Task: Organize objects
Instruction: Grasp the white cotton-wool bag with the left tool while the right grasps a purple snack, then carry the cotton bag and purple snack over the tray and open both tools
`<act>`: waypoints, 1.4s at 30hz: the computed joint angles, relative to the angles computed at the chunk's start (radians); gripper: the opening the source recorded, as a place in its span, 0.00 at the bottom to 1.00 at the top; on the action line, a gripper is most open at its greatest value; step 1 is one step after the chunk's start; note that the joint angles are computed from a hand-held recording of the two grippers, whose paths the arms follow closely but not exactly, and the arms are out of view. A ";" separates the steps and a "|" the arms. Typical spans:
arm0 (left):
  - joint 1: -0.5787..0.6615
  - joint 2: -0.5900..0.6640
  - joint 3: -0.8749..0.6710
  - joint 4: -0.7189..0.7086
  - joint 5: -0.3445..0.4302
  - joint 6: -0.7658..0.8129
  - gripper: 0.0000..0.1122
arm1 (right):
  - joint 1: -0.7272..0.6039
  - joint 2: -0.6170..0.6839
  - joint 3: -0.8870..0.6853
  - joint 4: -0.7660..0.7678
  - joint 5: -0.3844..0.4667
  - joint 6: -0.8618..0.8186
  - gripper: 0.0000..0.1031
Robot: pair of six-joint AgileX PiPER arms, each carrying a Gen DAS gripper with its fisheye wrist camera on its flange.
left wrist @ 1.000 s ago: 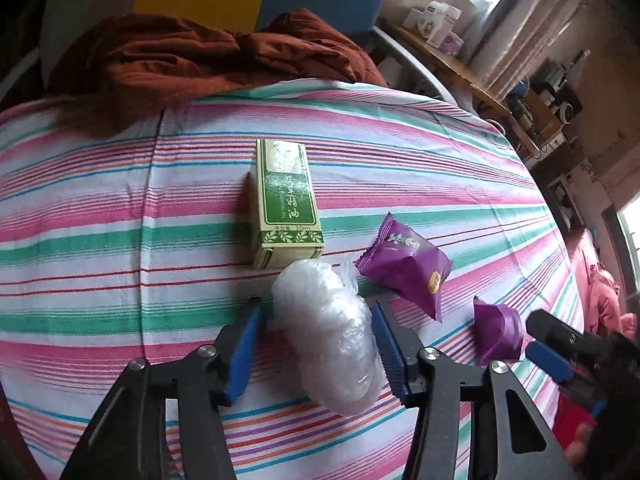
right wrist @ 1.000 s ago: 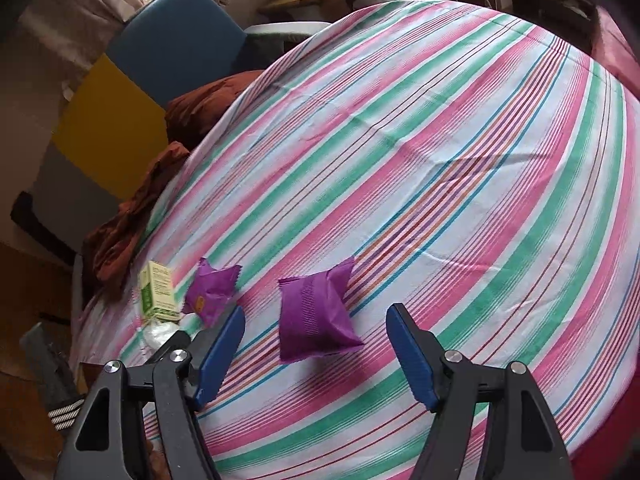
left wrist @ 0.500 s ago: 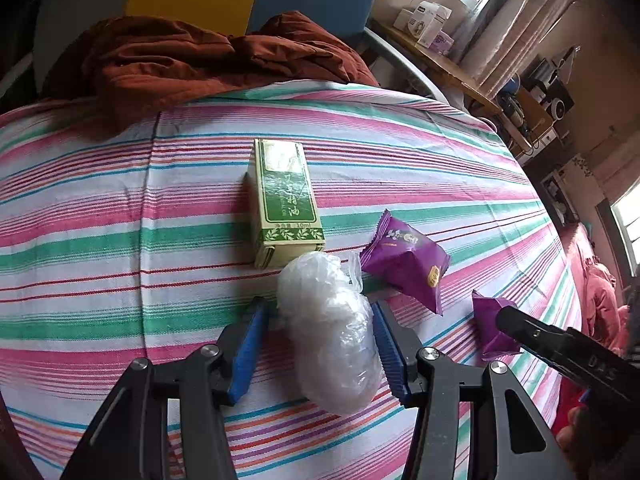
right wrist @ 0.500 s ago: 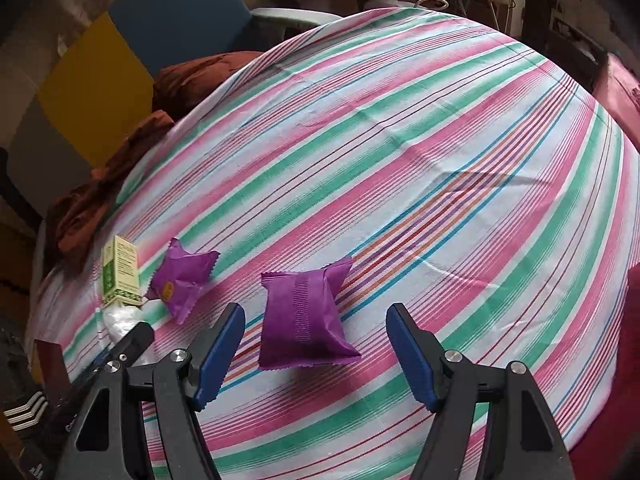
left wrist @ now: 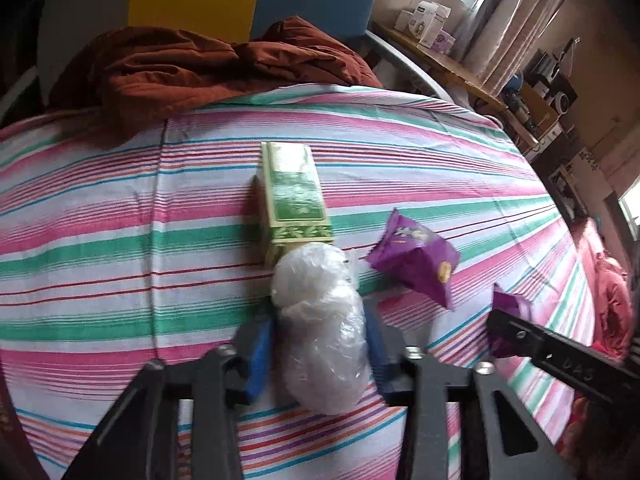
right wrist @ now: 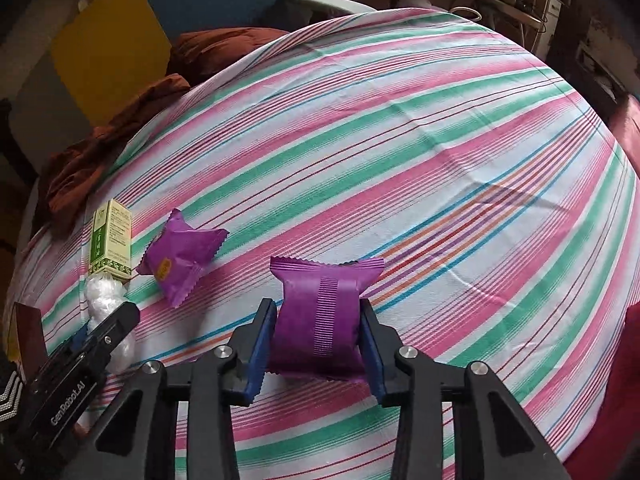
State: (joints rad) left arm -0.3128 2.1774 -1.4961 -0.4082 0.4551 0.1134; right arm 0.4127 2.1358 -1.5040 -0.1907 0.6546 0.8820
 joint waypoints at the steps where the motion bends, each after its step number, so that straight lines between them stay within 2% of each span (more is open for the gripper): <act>1: 0.003 -0.001 0.002 -0.012 -0.001 0.014 0.33 | -0.001 -0.001 0.001 0.006 -0.003 -0.004 0.39; 9: -0.001 -0.077 0.100 0.026 -0.033 -0.018 0.32 | 0.000 -0.042 0.052 0.041 -0.114 -0.048 0.39; 17: -0.008 -0.311 0.333 0.038 -0.150 0.016 0.32 | 0.031 -0.062 0.056 0.052 -0.186 -0.121 0.39; 21: 0.001 -0.432 0.421 0.006 -0.171 0.067 0.32 | 0.052 -0.093 0.083 0.032 -0.231 -0.137 0.39; 28: 0.092 -0.636 0.555 -0.187 -0.119 0.286 0.32 | 0.106 -0.104 0.068 0.016 -0.241 -0.192 0.38; 34: 0.254 -0.775 0.636 -0.307 -0.029 0.456 0.33 | 0.192 -0.096 0.020 0.062 -0.210 -0.239 0.39; 38: 0.405 -0.841 0.676 -0.397 0.042 0.586 0.33 | 0.272 -0.056 -0.086 0.115 -0.177 -0.293 0.38; 42: 0.583 -0.856 0.687 -0.472 0.119 0.718 0.33 | 0.355 0.042 -0.297 0.178 -0.094 -0.371 0.39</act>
